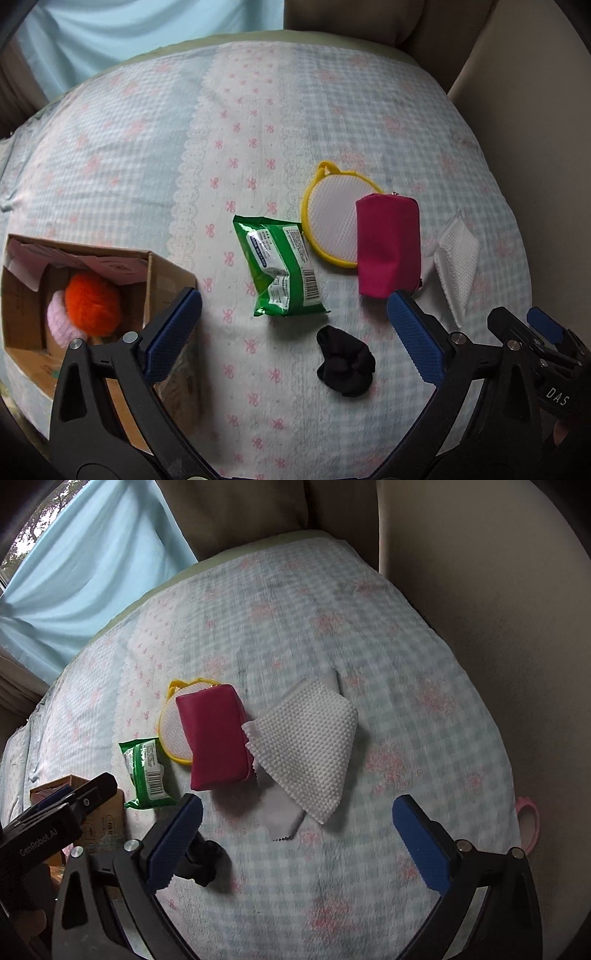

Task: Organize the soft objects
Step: 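Grasp the green wet-wipe pack with the left tool while the right tool grasps the white mesh cloth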

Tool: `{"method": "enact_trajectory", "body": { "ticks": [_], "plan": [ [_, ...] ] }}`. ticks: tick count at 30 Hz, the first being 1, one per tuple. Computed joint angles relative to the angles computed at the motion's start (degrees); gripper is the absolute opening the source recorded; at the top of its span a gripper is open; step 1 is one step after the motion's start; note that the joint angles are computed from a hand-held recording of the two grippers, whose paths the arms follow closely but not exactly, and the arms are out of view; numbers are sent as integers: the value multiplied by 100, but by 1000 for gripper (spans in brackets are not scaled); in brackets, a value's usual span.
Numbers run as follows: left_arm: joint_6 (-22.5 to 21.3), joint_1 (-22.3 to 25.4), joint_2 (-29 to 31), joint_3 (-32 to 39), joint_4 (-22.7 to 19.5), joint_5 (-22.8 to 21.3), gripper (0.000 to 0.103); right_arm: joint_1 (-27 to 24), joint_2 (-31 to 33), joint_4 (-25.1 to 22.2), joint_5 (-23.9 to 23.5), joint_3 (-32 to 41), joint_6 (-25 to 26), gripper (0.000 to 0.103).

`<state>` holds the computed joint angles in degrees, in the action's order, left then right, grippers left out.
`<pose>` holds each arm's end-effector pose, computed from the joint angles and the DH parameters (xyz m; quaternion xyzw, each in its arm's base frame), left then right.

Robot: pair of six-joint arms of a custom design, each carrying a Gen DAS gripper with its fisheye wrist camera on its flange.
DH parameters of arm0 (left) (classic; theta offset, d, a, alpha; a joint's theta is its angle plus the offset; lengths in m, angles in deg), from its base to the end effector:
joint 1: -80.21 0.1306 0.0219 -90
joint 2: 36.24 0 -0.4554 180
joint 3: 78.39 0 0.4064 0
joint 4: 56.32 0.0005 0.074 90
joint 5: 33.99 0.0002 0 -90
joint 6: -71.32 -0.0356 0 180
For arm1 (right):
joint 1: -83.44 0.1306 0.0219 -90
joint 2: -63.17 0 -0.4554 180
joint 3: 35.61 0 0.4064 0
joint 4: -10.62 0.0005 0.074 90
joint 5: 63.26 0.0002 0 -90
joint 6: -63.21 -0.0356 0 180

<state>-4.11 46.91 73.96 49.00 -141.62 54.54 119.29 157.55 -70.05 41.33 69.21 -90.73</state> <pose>0.5085 -0.3335 0.5763 0.1573 0.9690 -0.0655 0.1786 0.4050 0.2810 0.5562 0.2583 0.9427 0.0497 0.2054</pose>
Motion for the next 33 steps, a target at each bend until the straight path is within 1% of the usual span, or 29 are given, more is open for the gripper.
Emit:
{"method": "enact_trajectory", "body": {
  "ticks": [3, 5, 7, 11, 12, 13, 14, 15, 16, 17, 18, 19, 20, 21, 22, 24, 31, 33],
  "plan": [
    [-12, -32, 134, -224, 138, -93, 93, -142, 45, 240, -155, -303, 117, 95],
    [-5, -41, 213, -331, 199, -140, 93, -212, 75, 375, -209, -453, 205, 94],
    [-23, -43, 272, -409, 260, -210, 92, -261, 119, 472, -237, -546, 318, 91],
    [-37, -39, 370, -470, 355, -308, 91, -332, 213, 590, -332, -619, 483, 81],
    [-40, -33, 405, -459, 360, -304, 87, -340, 232, 611, -340, -622, 507, 74],
    [-57, -25, 435, -442, 357, -305, 82, -354, 243, 643, -360, -626, 533, 71],
    [-81, -24, 470, -411, 337, -319, 70, -370, 242, 674, -374, -638, 551, 65],
    [-104, -26, 516, -358, 289, -363, 64, -374, 238, 683, -367, -639, 551, 59],
    [-116, -27, 550, -315, 252, -424, 61, -373, 227, 679, -339, -643, 539, 56],
    [-121, -11, 568, -287, 252, -422, 50, -372, 214, 670, -304, -644, 515, 50],
    [-118, 9, 571, -273, 259, -392, 49, -372, 186, 687, -281, -657, 481, 45],
    [-115, 29, 580, -246, 250, -340, 49, -374, 151, 714, -263, -678, 441, 43],
    [-113, 43, 587, -222, 236, -292, 47, -381, 136, 744, -257, -682, 409, 35],
    [-122, 56, 591, -205, 225, -252, 44, -395, 107, 757, -267, -701, 391, 31],
    [-137, 61, 590, -194, 219, -232, 44, -405, 86, 762, -263, -710, 377, 29],
    [-156, 67, 585, -173, 203, -214, 40, -418, 38, 775, -254, -734, 379, 21],
    [-141, 76, 493, -176, 233, -103, 35, -392, 27, 738, -98, -641, 373, 12],
    [-165, 74, 481, -171, 252, -102, 31, -369, 5, 747, -54, -649, 361, 11]
  ]
}}
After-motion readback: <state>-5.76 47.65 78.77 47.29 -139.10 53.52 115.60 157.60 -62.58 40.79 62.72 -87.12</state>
